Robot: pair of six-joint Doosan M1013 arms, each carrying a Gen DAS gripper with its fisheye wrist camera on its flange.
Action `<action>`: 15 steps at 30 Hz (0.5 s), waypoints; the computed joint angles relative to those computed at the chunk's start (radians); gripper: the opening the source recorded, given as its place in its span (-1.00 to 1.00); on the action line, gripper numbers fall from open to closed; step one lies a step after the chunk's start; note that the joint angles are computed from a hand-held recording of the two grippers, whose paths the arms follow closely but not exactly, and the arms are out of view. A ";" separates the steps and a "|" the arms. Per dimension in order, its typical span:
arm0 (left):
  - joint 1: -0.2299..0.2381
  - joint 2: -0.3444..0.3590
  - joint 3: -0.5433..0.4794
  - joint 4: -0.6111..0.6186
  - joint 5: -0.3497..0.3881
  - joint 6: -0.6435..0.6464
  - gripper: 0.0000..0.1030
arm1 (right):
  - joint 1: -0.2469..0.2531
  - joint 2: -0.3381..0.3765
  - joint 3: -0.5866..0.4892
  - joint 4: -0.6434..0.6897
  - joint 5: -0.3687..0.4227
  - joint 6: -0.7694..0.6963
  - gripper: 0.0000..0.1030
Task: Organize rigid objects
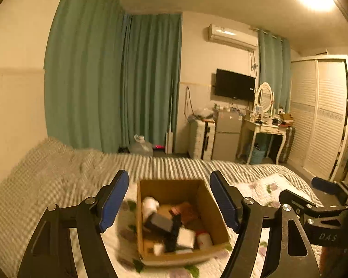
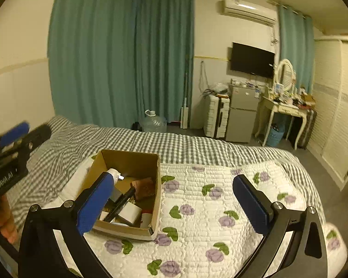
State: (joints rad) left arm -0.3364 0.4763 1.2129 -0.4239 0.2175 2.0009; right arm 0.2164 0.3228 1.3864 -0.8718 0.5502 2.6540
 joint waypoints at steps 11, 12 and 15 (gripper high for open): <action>0.005 -0.005 0.055 -0.078 0.006 0.138 0.51 | 0.025 -0.008 0.075 -0.135 -0.002 0.178 1.00; 0.006 -0.003 0.053 -0.071 0.017 0.133 0.52 | 0.027 -0.006 0.078 -0.156 0.000 0.204 1.00; 0.006 -0.001 0.056 -0.051 0.025 0.120 0.51 | 0.032 0.003 0.075 -0.197 0.017 0.243 1.00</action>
State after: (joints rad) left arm -0.3300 0.4755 1.2687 -0.4754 0.2426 2.1207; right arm 0.2484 0.3258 1.4610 -1.0685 0.5670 2.8967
